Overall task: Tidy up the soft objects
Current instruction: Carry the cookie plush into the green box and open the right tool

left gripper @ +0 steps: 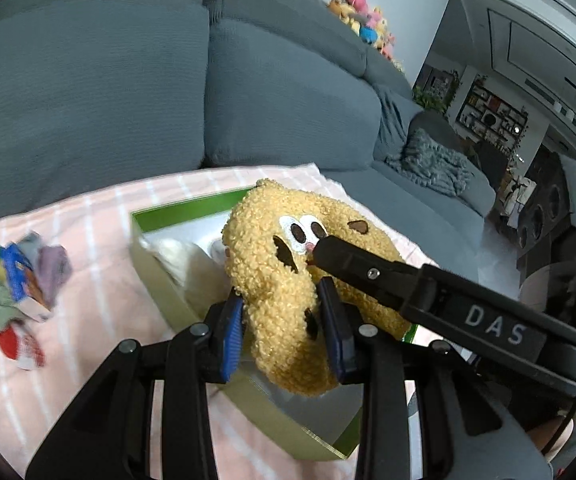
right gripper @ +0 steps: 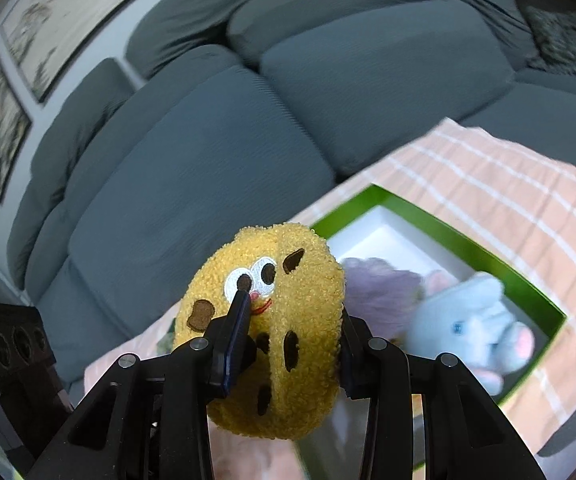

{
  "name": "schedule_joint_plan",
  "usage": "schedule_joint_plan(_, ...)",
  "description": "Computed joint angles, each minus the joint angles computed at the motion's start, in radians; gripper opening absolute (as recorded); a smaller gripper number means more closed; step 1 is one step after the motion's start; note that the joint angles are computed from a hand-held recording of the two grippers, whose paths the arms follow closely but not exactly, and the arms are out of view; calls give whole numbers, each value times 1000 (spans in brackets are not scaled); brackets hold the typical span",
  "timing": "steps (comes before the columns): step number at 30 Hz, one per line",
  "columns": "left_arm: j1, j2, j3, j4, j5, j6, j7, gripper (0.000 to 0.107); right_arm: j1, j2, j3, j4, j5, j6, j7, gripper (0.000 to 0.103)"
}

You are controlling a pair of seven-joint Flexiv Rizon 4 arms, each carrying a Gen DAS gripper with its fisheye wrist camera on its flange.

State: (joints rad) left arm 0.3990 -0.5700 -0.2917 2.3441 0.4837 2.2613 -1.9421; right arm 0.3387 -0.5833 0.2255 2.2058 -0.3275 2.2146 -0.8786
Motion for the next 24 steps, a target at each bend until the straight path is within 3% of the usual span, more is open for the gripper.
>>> schedule_joint_plan(9, 23, -69, -93, -57, -43, -132, 24, 32, -22, -26, -16, -38, 15, -134, 39, 41)
schedule_joint_plan(14, -7, -67, -81, -52, -115, -165, 62, 33, -79, -58, 28, -54, -21, -142, 57, 41)
schedule_joint_plan(17, 6, -85, -101, -52, -136, -178, 67, 33, -32, -58, -11, -62, 16, -145, 38, 41)
schedule_joint_plan(24, -43, -50, -53, -19, -196, -164, 79, 43, 53, -39, -66, -61, 104, -165, -18, 41)
